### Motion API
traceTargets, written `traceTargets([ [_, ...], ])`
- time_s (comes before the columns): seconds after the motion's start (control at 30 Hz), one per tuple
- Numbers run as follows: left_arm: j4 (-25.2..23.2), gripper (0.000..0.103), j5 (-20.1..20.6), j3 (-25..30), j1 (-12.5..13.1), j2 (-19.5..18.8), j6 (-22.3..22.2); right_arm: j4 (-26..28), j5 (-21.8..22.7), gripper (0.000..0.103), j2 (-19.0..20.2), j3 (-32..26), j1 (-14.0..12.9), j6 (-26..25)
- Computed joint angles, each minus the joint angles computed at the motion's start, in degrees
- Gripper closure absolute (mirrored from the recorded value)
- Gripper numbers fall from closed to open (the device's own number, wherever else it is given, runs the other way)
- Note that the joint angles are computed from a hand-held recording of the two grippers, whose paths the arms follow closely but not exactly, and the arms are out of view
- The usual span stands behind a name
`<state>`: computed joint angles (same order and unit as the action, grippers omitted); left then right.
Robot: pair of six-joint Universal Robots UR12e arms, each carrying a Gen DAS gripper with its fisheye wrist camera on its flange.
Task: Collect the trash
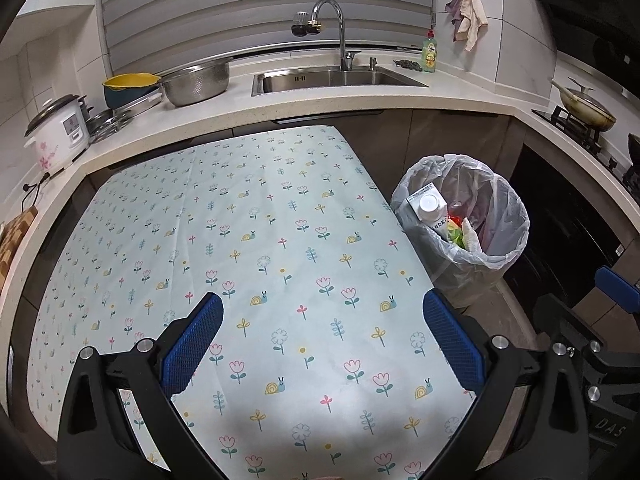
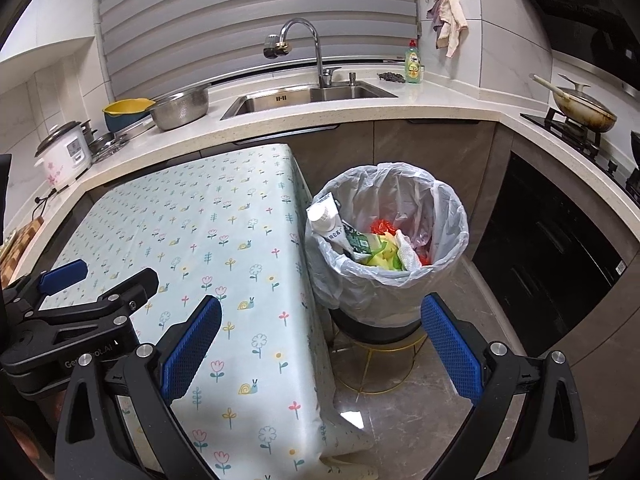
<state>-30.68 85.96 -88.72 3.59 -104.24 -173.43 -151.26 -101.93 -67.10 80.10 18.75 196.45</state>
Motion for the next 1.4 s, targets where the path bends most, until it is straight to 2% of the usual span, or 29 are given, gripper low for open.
traceTargets([
  [1.03, -2.29, 0.007, 1.96, 2.65, -1.94, -2.10, 0.41, 1.43, 1.00, 0.007, 0.50, -0.35, -1.69, 1.06],
  [1.4, -1.65, 0.007, 2.27, 2.84, -2.26, -2.40, 0.82, 1.57, 1.18, 0.007, 0.66, -0.56, -1.84, 0.97],
])
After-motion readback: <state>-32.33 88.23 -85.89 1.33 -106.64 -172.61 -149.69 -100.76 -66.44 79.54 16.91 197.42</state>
